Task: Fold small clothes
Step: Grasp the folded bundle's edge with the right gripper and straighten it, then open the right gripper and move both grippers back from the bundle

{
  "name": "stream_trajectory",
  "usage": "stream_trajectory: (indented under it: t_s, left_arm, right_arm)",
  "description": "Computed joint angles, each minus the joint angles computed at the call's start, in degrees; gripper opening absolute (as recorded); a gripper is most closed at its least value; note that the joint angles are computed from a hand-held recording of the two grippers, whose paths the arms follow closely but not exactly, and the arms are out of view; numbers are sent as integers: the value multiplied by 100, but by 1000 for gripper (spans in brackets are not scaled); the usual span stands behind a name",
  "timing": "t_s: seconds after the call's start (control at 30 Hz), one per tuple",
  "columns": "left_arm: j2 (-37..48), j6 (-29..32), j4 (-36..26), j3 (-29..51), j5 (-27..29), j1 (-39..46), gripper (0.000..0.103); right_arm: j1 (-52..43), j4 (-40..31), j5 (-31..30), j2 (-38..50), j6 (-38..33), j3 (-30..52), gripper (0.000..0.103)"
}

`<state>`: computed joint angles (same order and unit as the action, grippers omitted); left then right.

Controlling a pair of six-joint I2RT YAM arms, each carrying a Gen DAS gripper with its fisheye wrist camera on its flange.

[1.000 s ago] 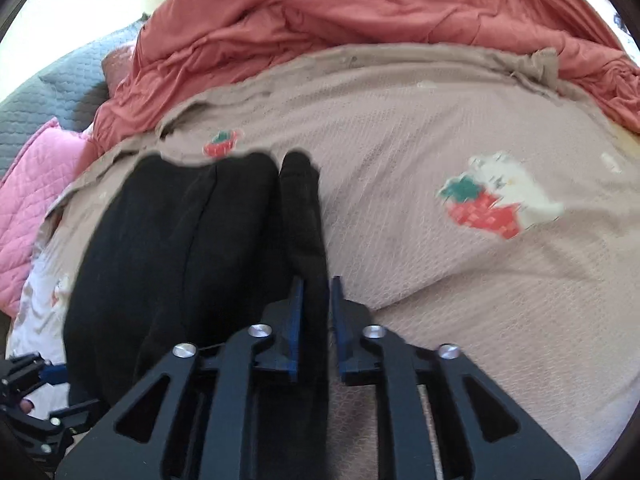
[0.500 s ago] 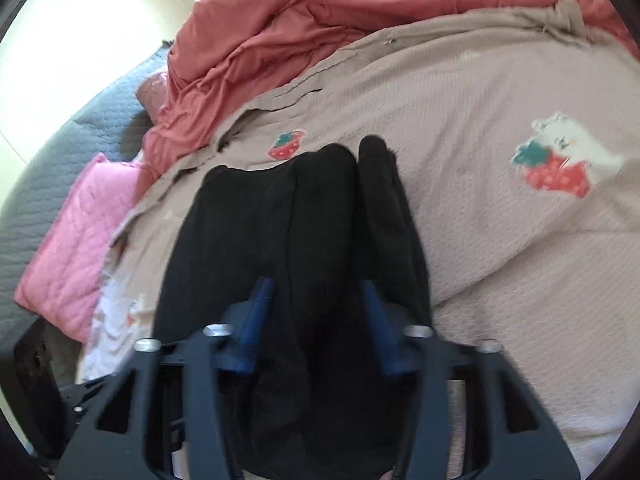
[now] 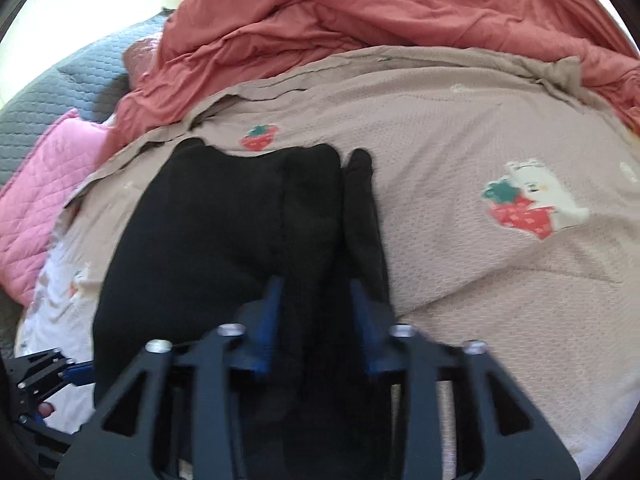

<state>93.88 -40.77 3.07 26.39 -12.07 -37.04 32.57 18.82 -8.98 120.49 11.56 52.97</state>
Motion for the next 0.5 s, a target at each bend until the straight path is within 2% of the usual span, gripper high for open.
stream_trajectory:
  t_s: [0.17,0.23,0.37,0.4,0.5]
  left_arm:
    - [-22,-57,-66,15,-41,-54,54]
    - [-56,-93,-106,15,-68,-81,54]
    - [-260,-120,-237,-25,-130,-146,55]
    - [-338,-133,-295,-32,-147,-177,56]
    - [-554,-179,-473,-32,-221,-308,60]
  right_arm:
    - [-38,-34,-47,-65,-107,-32,42]
    - [-25,-49,-3,-160,-127,-83,51]
    - [-58,-16,64,-451,-117,-256,63]
    - [-84,-3,31,-529,-97,-309,69]
    - [-159,30,-96,-753,-44,-431,70]
